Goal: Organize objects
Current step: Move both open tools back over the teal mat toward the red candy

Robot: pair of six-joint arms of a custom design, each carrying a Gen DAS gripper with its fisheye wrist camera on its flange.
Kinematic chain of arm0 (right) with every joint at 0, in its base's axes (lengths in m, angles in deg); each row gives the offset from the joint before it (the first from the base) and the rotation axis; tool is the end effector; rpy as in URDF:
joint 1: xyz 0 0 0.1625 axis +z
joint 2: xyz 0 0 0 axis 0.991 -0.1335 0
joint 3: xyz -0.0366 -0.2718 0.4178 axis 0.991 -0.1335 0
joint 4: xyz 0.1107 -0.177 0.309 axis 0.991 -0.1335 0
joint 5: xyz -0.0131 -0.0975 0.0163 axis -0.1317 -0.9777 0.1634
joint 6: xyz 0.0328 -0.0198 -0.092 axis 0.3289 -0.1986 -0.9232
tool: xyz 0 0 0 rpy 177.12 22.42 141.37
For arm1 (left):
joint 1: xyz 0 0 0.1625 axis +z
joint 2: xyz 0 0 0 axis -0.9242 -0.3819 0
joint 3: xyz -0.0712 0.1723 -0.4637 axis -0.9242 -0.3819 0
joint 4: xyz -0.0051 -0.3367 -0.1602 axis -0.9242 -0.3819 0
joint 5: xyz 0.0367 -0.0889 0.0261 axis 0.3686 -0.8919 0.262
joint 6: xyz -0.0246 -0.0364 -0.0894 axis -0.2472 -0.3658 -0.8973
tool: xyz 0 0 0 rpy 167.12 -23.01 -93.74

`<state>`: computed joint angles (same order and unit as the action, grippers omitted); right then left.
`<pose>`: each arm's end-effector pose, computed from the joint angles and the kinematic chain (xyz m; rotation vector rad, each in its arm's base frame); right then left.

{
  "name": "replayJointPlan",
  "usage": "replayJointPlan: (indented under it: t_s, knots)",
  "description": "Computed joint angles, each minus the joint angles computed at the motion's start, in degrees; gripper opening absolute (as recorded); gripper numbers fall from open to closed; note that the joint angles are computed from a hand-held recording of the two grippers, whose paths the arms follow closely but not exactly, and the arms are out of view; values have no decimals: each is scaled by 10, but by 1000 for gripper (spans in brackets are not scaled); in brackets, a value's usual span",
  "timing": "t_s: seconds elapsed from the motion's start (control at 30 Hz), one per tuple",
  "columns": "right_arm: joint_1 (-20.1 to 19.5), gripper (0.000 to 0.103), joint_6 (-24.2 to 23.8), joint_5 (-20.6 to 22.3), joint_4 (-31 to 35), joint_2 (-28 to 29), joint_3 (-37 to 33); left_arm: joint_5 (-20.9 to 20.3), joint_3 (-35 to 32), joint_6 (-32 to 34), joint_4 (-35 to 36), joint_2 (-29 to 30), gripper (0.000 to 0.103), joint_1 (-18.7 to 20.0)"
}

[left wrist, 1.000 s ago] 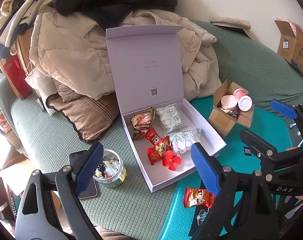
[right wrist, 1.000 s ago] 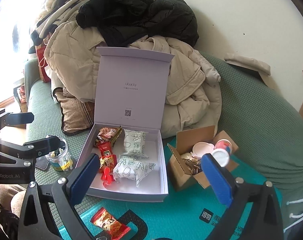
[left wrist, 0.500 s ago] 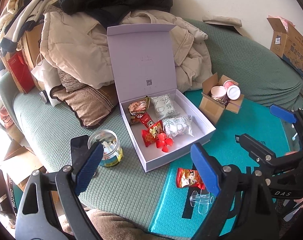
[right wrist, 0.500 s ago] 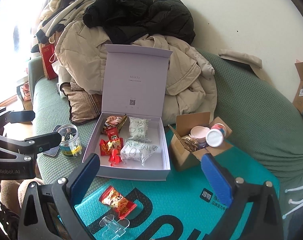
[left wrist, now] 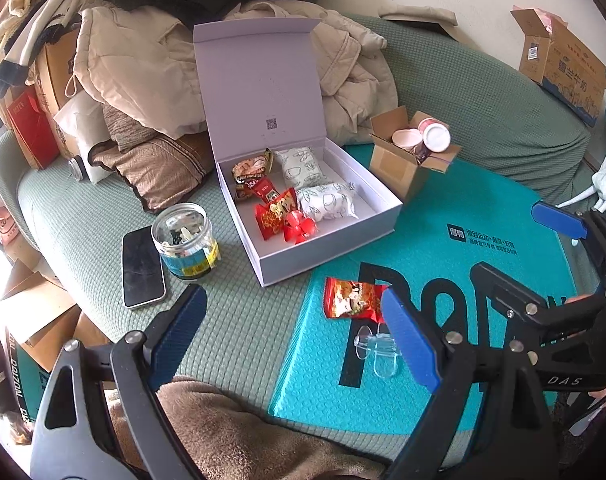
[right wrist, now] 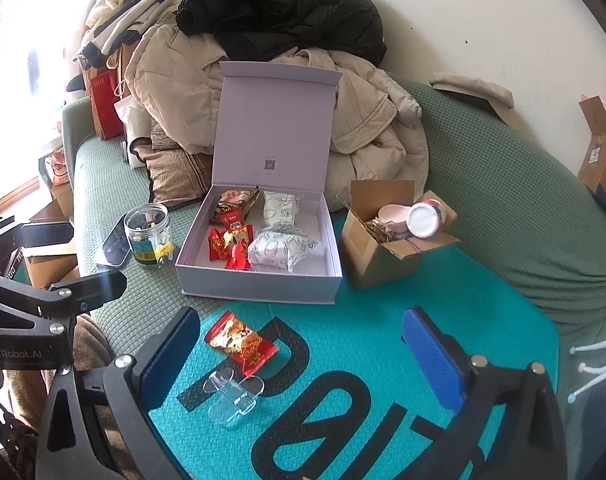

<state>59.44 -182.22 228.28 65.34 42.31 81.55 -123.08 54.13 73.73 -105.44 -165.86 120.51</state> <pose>0.4582 -0.3096 -0.0549 0.3885 -2.0229 0.9269 -0.0395 -0.3693 0.3917 0.8661 2.4053 -0.6738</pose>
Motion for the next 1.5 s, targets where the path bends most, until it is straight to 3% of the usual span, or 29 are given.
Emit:
replayJointPlan:
  t_s: [0.33, 0.8, 1.07, 1.27, 1.37, 1.5]
  knots:
    - [-4, 102, 87, -30, 6, 9, 65, -34, 46, -17, 0, 11, 89, 18]
    - [-50, 102, 141, -78, -68, -1, 174, -61, 97, -10, -75, 105, 89, 37]
    - [-87, 102, 146, -97, -112, -6, 217, -75, 103, 15, -132, 181, 89, 59]
    - [-114, 102, 133, -103, -146, -13, 238, -58, 113, 35, -190, 243, 89, 74]
    - [-127, 102, 129, -106, -151, -12, 240, -46, 125, 60, -241, 261, 89, 73]
    - [-136, 102, 97, -117, -163, -9, 231, -55, 117, 74, -253, 262, 89, 90]
